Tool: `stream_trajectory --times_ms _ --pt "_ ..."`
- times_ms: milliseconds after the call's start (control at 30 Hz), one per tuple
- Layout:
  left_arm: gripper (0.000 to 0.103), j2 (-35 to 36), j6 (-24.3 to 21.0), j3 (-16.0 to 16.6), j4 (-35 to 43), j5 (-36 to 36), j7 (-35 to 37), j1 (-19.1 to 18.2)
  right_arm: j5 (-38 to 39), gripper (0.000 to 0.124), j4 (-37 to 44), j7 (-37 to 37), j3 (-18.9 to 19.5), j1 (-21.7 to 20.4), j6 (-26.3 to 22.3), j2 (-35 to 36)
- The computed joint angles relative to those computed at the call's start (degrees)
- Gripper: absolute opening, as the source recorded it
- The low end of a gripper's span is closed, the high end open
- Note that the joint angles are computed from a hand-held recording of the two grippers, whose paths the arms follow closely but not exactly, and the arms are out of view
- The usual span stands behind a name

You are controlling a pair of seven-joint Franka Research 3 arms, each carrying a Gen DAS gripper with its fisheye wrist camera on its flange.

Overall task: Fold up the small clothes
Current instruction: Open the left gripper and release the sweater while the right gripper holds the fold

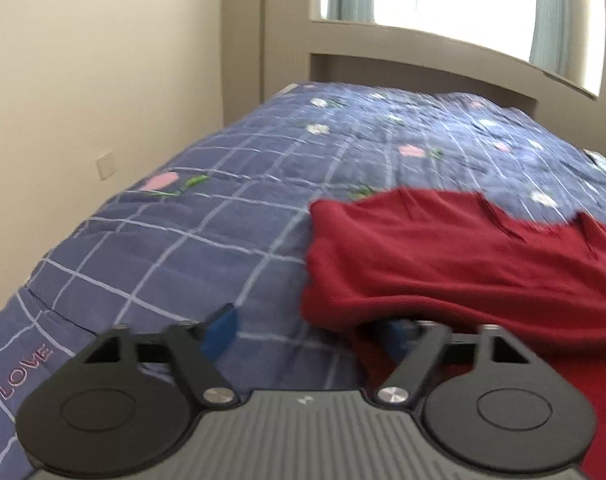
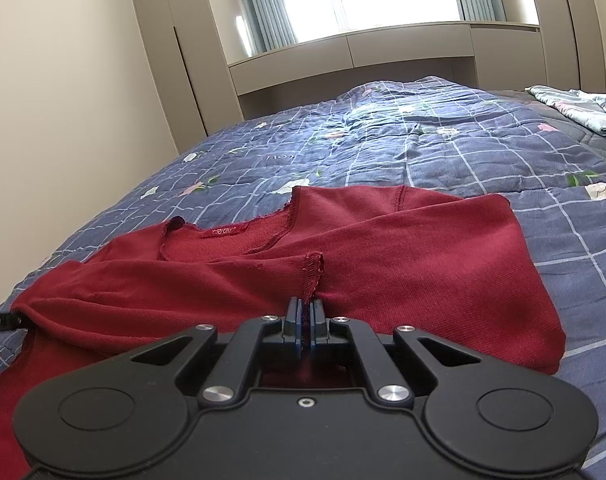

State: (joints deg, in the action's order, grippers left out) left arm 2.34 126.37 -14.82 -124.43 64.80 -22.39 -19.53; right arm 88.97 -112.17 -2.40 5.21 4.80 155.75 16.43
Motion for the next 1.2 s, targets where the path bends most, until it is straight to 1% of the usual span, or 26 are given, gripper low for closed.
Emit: stream_trajectory --times_ms 33,67,100,133,167,233,267,300,367,400,433,467,533,567,600,633,667,700,733,800,867,967,1067,1100,1133,1200 --pt "0.050 -0.7 2.1 0.3 -1.0 1.5 -1.7 0.3 0.0 0.002 0.0 0.0 0.0 0.0 0.0 0.0" --pt "0.028 -1.5 5.3 0.7 -2.3 3.9 -3.8 0.8 0.0 0.002 0.0 0.0 0.0 0.0 0.0 0.0" --pt "0.022 -1.7 6.2 0.4 -2.7 5.9 -5.0 0.9 0.0 0.002 0.0 0.0 0.0 0.0 0.0 0.0" --pt "0.019 -1.2 4.0 -0.2 -2.1 7.2 -4.4 0.4 0.0 0.002 0.0 0.0 0.0 0.0 0.0 0.0" --pt "0.011 -0.6 0.9 -0.8 -1.3 8.2 -3.5 -0.3 0.0 0.002 -0.1 0.1 0.0 -0.1 -0.1 -0.1" --pt "0.010 -0.1 -2.9 -1.4 -0.2 7.6 -2.0 -1.2 0.0 0.002 -0.1 0.0 0.0 0.0 -0.1 -0.1" --pt "0.010 -0.1 -3.5 -1.3 0.1 6.0 -1.3 -1.4 0.0 0.002 -0.1 -0.1 0.0 0.0 -0.1 -0.1" --pt "0.009 -0.6 -2.3 -0.9 -0.2 4.1 -1.3 -1.1 0.0 0.002 -0.1 -0.1 0.0 0.0 -0.1 -0.1" --pt "0.009 -1.9 3.0 0.1 -1.8 -1.0 -2.2 0.3 0.0 0.002 0.0 -0.1 0.0 0.0 -0.1 0.0" --pt "0.006 -2.2 4.7 0.5 -2.5 -2.9 -2.6 0.9 0.1 0.002 -0.1 -0.2 0.0 0.0 -0.1 -0.1" --pt "0.000 -2.2 4.0 0.5 -2.9 -4.2 -3.8 1.2 0.1 0.002 0.0 -0.3 0.0 0.0 0.1 0.0" --pt "0.000 -2.8 4.0 0.5 -4.0 -3.3 -5.9 1.6 0.1 0.002 0.0 -0.2 0.0 0.0 0.1 0.0" --pt "0.001 -5.7 8.9 1.2 -7.6 -2.4 -9.9 2.9 0.1 0.002 0.1 -0.2 0.0 0.0 0.0 0.1" --pt "0.001 -6.9 9.9 1.0 -8.7 -2.4 -10.3 3.4 0.1 0.002 0.0 -0.3 0.0 0.0 0.1 0.0" --pt "0.004 -7.7 9.9 0.5 -9.2 -2.9 -9.1 3.6 0.1 0.002 0.0 -0.3 0.0 0.0 0.1 0.0" --pt "0.020 -8.2 9.2 -0.1 -9.3 -3.2 -8.1 3.6 0.2 0.002 0.0 -0.3 0.0 0.0 0.1 0.0" --pt "0.051 -8.8 8.7 -0.7 -9.6 -3.0 -7.8 3.6 0.2 0.002 0.0 -0.4 0.0 0.0 0.0 0.0" --pt "0.065 -9.3 7.6 -1.5 -9.7 -2.9 -8.3 3.4 0.2 0.002 0.0 -0.4 0.0 0.0 0.0 0.0" --pt "0.076 -9.3 5.4 -2.4 -9.1 -2.2 -9.6 3.2 0.2 0.002 0.0 -0.4 0.0 0.0 0.0 0.0" --pt "0.077 -9.3 4.0 -3.3 -8.7 1.4 -11.6 2.9 0.2 0.002 0.0 -0.4 0.0 0.0 0.1 0.0" --pt "0.089 -8.8 4.6 -3.2 -8.1 4.3 -13.1 3.0 0.3 0.003 -0.1 -0.7 0.0 0.0 0.3 -0.1" --pt "0.090 -7.0 5.9 -2.3 -6.1 6.9 -15.3 3.5 0.5 0.003 -0.1 -1.2 0.1 0.2 0.7 -0.1" --pt "0.091 -6.6 6.8 -1.6 -5.5 9.7 -20.2 3.9 0.9 0.004 -0.2 -1.7 0.1 0.3 1.0 -0.2" --pt "0.091 -6.0 6.2 -1.4 -4.8 8.7 -18.6 3.9 1.0 0.004 -0.2 -1.9 0.1 0.4 1.0 -0.2" --pt "0.091 -4.6 4.5 -1.1 -3.0 4.2 -13.3 3.8 1.1 0.005 -0.2 -2.1 0.1 0.4 1.0 -0.2" --pt "0.089 -2.3 3.2 -0.4 -0.8 -1.6 -5.9 3.8 1.6 0.006 -0.4 -2.6 0.1 0.4 1.0 -0.4"
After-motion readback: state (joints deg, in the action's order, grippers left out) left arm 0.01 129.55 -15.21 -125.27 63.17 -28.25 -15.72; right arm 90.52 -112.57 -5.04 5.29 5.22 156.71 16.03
